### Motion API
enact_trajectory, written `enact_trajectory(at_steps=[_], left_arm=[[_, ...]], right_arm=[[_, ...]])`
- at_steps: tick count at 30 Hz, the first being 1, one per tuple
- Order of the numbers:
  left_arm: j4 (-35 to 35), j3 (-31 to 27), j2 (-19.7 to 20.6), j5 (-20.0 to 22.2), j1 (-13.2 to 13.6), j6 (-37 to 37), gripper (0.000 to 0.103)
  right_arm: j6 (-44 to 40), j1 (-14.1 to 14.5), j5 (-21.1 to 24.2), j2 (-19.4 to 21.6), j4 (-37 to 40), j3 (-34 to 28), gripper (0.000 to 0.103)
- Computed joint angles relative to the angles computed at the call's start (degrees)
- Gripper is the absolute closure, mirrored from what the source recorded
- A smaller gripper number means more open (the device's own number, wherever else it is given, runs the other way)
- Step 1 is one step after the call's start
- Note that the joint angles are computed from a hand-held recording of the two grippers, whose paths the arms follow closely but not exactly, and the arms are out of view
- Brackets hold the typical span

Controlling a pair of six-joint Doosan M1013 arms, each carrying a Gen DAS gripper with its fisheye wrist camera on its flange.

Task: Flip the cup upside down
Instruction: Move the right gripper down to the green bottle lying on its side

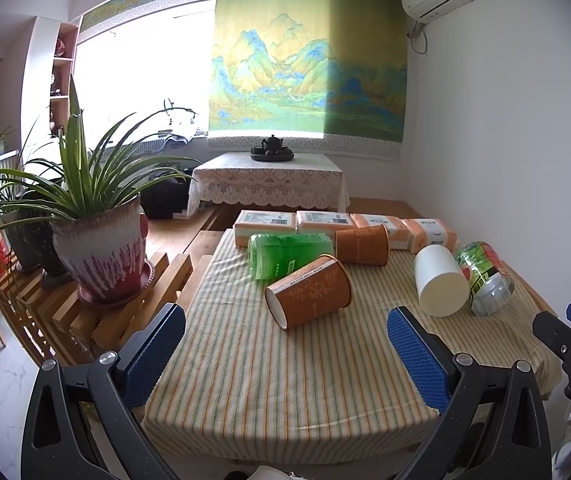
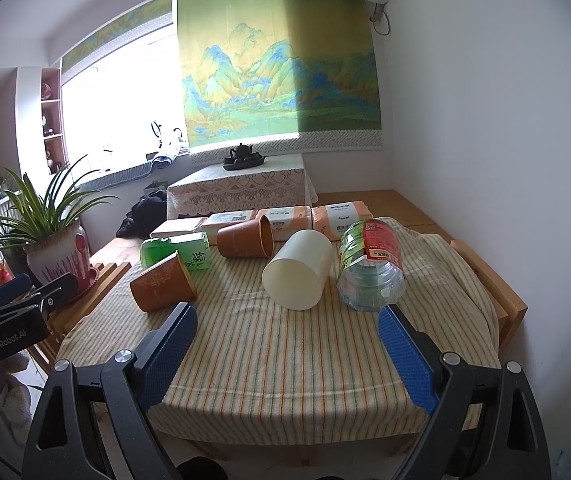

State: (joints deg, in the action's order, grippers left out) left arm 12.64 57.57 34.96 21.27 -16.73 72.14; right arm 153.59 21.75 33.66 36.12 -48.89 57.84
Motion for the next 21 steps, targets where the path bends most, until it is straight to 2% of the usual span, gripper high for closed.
enact_trajectory(at_steps=[7,12,15,19,21], left_arm=[[-1.7,-1.5,1.0,1.2,0.2,1.9,0.000],[1.3,-2.7,1.9,1.5,0.3,0.9,0.000],[0.8,-3.9,2.5,3.4,0.6,2.2,0.000],[1.2,-5.2,3.2,5.5,1.2,2.5,0.000],[1.5,-5.8,3.5,6.7,1.5,2.3,0.000]], right_arm=[[-4.2,-0.5,-0.5,0.8,3.7,-1.3,0.014],[-9.7,-1.0,-0.6,2.0,7.3,-4.0,0.014],[-15.4,-1.4,-0.8,3.2,10.9,-6.7,0.013],[-27.2,-2.0,-0.3,5.9,17.9,-12.5,0.014],[-35.2,-2.3,0.8,7.9,23.8,-16.7,0.014]])
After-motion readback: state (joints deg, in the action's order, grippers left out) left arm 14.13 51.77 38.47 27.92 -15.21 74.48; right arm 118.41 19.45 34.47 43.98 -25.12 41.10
